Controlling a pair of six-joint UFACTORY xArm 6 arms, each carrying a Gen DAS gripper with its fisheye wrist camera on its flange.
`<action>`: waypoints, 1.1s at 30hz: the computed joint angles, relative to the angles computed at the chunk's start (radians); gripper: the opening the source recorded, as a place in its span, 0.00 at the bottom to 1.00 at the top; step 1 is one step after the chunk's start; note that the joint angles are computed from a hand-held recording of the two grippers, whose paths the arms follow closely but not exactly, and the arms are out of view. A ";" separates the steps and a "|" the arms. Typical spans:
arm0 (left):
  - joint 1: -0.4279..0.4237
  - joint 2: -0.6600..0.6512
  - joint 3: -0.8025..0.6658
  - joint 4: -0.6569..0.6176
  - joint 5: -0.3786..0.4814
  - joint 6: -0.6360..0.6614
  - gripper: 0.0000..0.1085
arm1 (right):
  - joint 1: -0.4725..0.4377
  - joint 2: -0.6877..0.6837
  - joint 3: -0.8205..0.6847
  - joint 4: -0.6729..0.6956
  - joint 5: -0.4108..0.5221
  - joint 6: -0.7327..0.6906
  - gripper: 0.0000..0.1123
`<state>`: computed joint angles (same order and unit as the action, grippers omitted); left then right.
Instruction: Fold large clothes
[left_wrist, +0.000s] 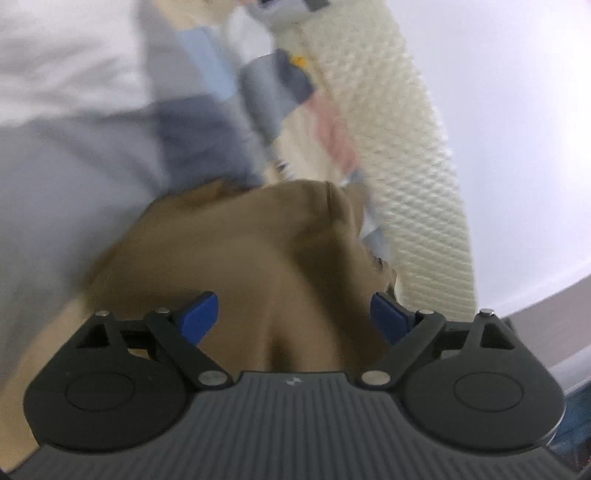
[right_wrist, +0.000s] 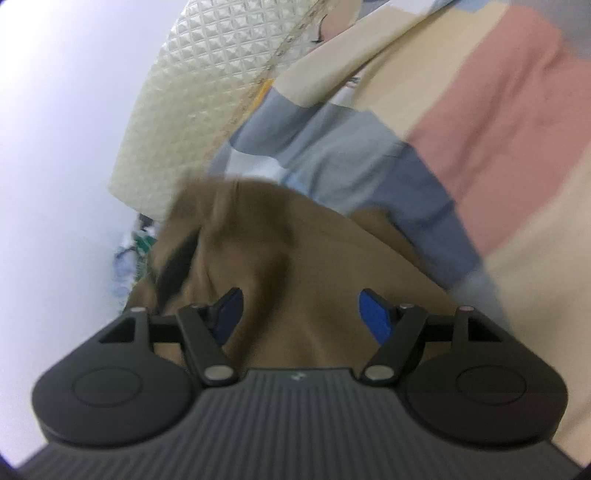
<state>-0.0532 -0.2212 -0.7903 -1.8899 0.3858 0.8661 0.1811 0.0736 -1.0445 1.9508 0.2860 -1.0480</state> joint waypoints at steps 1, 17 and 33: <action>-0.038 -0.012 0.027 -0.054 -0.050 0.020 0.85 | 0.012 -0.015 0.025 0.024 -0.015 -0.014 0.65; -0.095 0.244 -0.025 -0.903 0.045 0.513 0.91 | -0.016 0.155 0.020 0.599 0.122 -0.299 0.79; -0.091 0.282 -0.073 -1.001 0.027 0.615 0.59 | 0.005 0.272 -0.167 0.749 0.050 -0.604 0.38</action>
